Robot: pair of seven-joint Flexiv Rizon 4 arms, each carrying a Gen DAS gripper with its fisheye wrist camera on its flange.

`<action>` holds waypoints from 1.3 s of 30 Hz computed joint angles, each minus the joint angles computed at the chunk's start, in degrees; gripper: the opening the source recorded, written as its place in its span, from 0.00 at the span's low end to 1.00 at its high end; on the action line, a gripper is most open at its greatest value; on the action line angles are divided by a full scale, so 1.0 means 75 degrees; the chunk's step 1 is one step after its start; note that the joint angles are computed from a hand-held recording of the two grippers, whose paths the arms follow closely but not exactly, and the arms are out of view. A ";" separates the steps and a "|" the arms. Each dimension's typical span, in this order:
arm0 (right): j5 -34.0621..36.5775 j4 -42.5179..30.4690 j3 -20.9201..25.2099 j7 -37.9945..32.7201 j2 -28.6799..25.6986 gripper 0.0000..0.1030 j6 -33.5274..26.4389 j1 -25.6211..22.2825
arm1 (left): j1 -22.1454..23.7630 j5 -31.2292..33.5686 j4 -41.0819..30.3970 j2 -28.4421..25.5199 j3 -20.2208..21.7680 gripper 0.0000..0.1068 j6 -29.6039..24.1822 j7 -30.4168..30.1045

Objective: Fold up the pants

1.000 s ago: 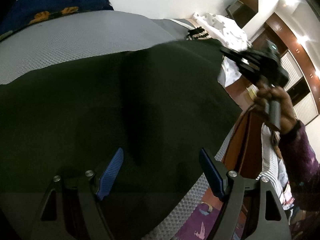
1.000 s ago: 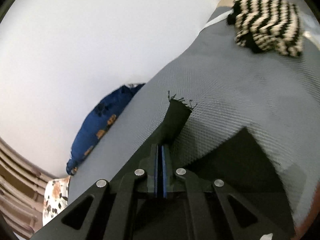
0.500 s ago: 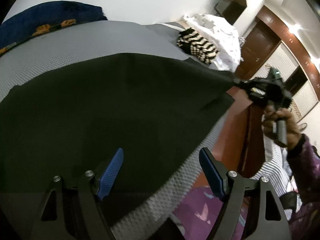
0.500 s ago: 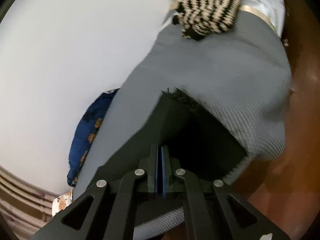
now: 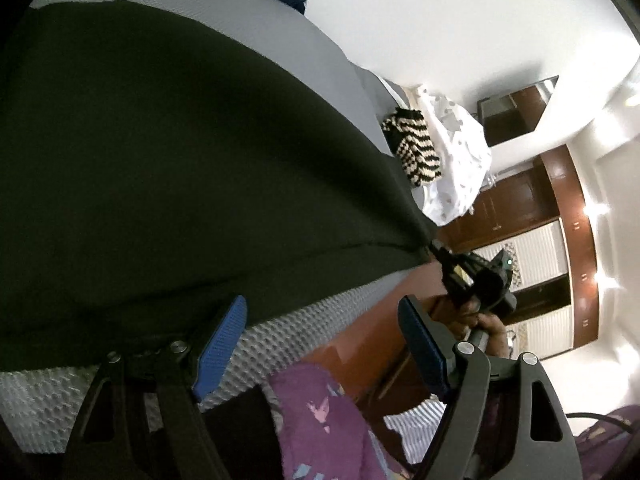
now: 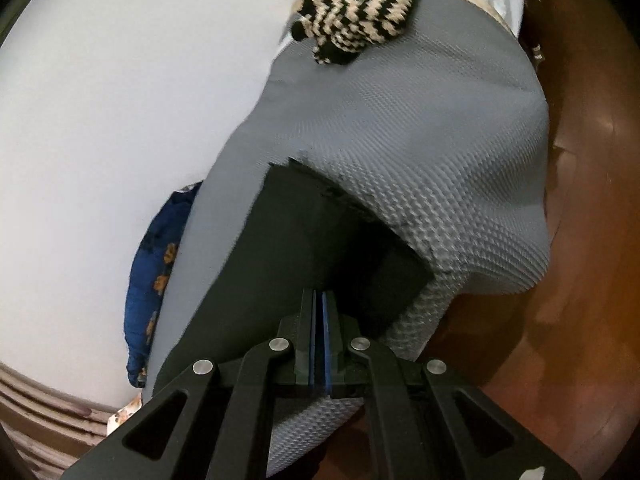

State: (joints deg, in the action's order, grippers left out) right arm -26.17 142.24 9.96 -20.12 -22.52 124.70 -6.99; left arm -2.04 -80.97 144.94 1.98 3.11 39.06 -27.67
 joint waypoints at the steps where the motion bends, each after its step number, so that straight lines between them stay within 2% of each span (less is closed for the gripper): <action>1: -0.0052 -0.0007 0.0015 0.0019 0.0055 0.02 0.0005 -0.0041 | -0.0004 0.0024 -0.0016 -0.0009 -0.0004 0.73 -0.0136 -0.0039; 5: -0.0206 -0.0018 -0.0029 0.0009 0.0150 0.02 -0.0054 -0.0073 | -0.0179 0.0212 -0.0040 0.0036 -0.0136 0.73 0.0228 0.0045; 9: -0.0268 -0.0052 -0.0037 0.0125 -0.0142 0.04 -0.0236 -0.0165 | -0.0270 0.0233 0.0055 0.0224 -0.0108 0.73 0.0386 0.0223; 12: 0.0518 0.0101 -0.0184 0.0009 -0.0142 0.06 -0.0118 0.0135 | -0.0328 0.0307 0.0069 0.0442 -0.0069 0.73 0.0511 0.0435; 14: 0.1634 0.0301 -0.0544 -0.0522 0.0205 0.08 -0.0153 0.0890 | -0.0351 0.0292 0.0060 0.0601 -0.0034 0.73 0.0556 0.0553; 15: 0.2170 0.0400 -0.0505 -0.0895 0.0428 0.08 -0.0120 0.1124 | -0.0338 0.0291 0.0071 0.0694 0.0014 0.73 0.0578 0.0657; 16: 0.2208 0.0470 -0.0410 -0.0970 0.0534 0.08 -0.0024 0.1145 | -0.0323 0.0286 0.0081 0.0776 0.0052 0.73 0.0618 0.0747; 18: 0.1039 0.0576 0.0121 -0.0504 0.0350 0.08 0.0812 0.0546 | -0.0319 0.0239 0.0102 0.0948 0.0087 0.73 0.0744 0.0826; 19: 0.0209 0.0549 0.0425 -0.0156 0.0010 0.08 0.1565 0.0220 | -0.0307 0.0221 0.0096 0.0988 0.0111 0.73 0.0774 0.0827; 21: -0.0852 0.0334 0.0776 0.0260 -0.0493 0.08 0.2193 0.0152 | -0.0245 0.0174 0.0095 0.1054 0.0196 0.73 0.0768 0.0785; 23: -0.1646 -0.0046 0.0883 0.0454 -0.0896 0.08 0.2220 0.0485 | -0.0182 0.0146 0.0101 0.1060 0.0235 0.73 0.0801 0.0768; 26: -0.3066 -0.0608 0.0657 0.0894 -0.0967 0.08 0.1151 0.0785 | -0.0100 0.0018 0.0090 0.0969 0.0252 0.73 0.0900 0.0724; 30: -0.3717 -0.1071 0.0559 0.1435 -0.1266 0.09 0.0816 0.0836 | 0.0104 0.0084 0.0088 0.0822 0.0356 0.73 0.0757 0.0684; 33: -0.4072 -0.1201 0.0486 0.1713 -0.1162 0.09 0.0160 0.0883 | 0.0195 0.0001 0.0049 0.0704 0.0346 0.73 0.0644 0.0663; 37: -0.3373 -0.1196 0.0528 0.1465 -0.1347 0.09 0.0227 0.1102 | 0.0319 0.0070 -0.0007 0.0549 0.0351 0.73 0.0480 0.0737; 39: -0.2647 -0.1127 0.0495 0.1206 -0.1359 0.10 0.0255 0.1368 | 0.0389 0.0137 -0.0048 0.0441 0.0361 0.73 0.0352 0.0690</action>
State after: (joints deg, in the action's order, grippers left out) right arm -46.03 133.79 13.67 -11.08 -32.72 126.61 3.27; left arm 0.88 -79.94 144.58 5.29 5.81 41.69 -22.50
